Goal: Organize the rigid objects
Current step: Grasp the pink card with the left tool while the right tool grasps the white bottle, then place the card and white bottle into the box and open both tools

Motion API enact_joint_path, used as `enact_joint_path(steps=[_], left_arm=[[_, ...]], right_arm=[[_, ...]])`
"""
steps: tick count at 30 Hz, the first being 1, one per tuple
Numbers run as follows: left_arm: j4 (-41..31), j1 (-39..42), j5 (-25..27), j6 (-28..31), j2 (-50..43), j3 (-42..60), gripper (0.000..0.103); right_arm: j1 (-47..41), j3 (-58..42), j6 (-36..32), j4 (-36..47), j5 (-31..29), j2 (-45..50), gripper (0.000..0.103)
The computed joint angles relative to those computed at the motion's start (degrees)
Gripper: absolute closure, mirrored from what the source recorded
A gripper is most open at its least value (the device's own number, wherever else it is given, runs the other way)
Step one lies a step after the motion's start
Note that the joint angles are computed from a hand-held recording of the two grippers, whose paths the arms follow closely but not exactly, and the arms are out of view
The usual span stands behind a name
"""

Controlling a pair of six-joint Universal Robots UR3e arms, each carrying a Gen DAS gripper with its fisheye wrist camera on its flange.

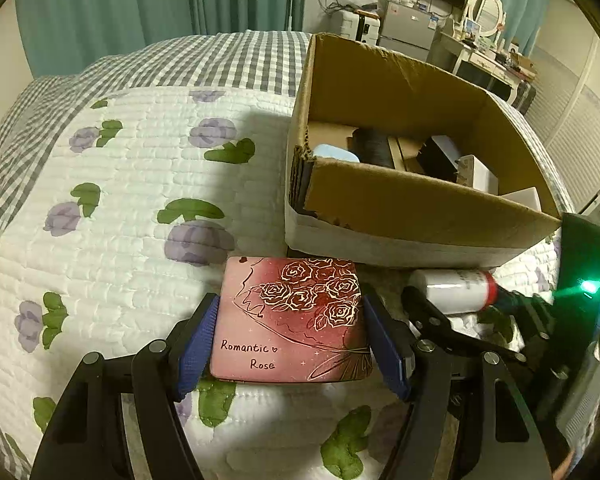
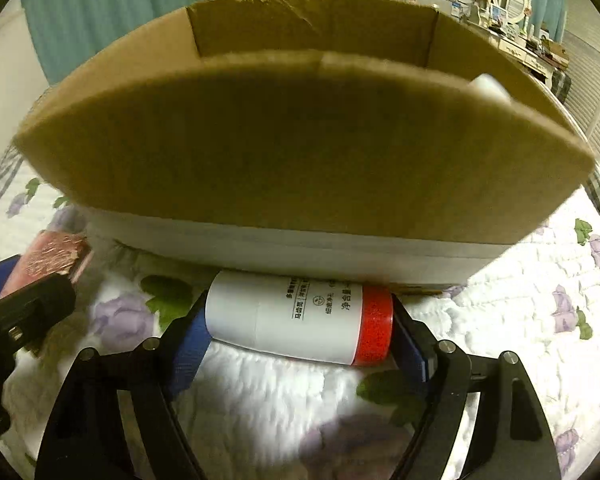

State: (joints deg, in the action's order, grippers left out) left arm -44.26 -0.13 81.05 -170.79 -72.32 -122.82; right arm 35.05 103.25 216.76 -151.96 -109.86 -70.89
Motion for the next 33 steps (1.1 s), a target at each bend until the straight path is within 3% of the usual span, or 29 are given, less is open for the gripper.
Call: enact_joint_path(steps=[9,17,23,29,33], left_arm=[[-7.26,-0.3,1.24,1.91,12.26,-0.55,0.031],[-14.26,-2.07,-0.4,-1.14,18.12,8.81,0.031],[-11.68,-5.97,0.53,-3.67,10.63,19.42,0.031],[-2.22,-9.03,1.61,-4.97,-2.31,26.17,0.031],[3.79,-10.44,2.53,-6.45,-12.23,28.23,0.031]], right_arm=[[3.65,7.59,0.19,3.21,-4.96,-15.8,0.023],[5.27,1.4,-4.42,14.08,-9.04,-28.91,0.023],[4.81,-11.38,-13.56,17.97,-11.11,-27.96,0.023],[-2.91,-15.5,-20.91,14.49,-4.42,-26.18,0.023],[-9.74,-13.1,-24.79,9.65,0.98,-24.93,0.023]])
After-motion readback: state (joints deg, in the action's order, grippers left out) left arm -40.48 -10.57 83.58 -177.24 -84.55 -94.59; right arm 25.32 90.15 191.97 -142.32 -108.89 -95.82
